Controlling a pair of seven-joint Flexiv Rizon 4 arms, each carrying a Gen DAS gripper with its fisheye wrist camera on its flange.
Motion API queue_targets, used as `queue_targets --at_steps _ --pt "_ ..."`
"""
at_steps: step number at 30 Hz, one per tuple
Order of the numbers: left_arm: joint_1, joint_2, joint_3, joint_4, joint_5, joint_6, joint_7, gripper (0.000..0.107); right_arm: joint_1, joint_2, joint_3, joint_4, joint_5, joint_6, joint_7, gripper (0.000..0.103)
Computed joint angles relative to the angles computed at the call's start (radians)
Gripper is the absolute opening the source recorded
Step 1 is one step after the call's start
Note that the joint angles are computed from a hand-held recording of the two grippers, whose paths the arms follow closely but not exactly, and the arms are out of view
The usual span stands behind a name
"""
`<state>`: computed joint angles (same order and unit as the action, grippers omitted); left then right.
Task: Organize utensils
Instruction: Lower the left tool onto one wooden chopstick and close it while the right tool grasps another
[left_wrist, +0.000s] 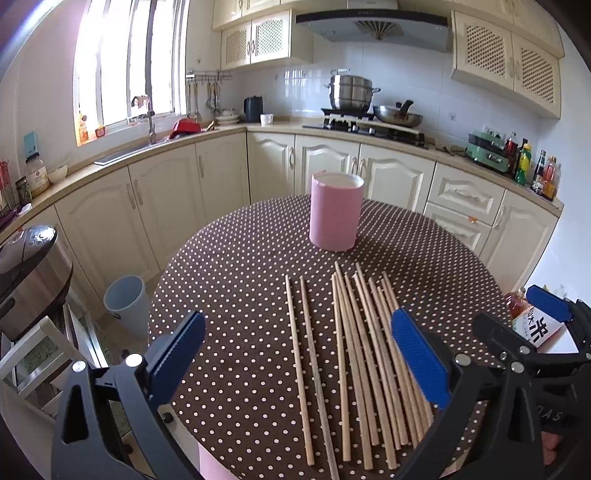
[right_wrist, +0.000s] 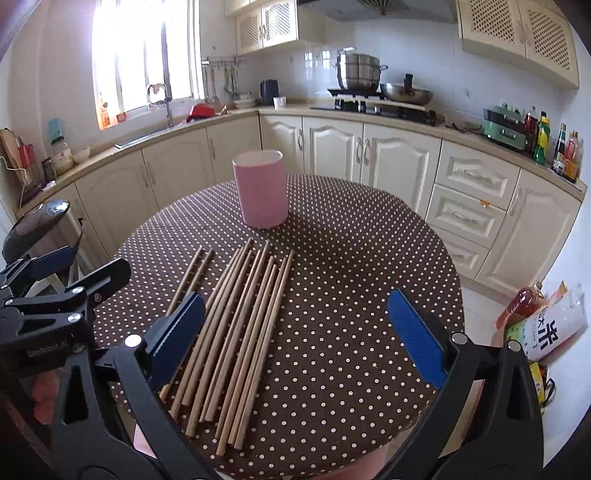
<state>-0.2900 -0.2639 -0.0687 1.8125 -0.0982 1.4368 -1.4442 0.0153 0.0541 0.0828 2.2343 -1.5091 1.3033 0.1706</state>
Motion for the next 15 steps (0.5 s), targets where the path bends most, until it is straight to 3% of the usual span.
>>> queue_targets --at_steps 8,15 --pt "-0.048 -0.092 0.083 -0.12 0.116 -0.127 -0.107 0.099 0.04 -0.108 -0.012 -0.038 0.207 -0.035 -0.162 0.097" --pt "-0.051 -0.152 0.114 -0.199 0.187 -0.223 -0.187 0.099 0.088 -0.176 -0.027 -0.073 0.353 -0.109 -0.277 0.097"
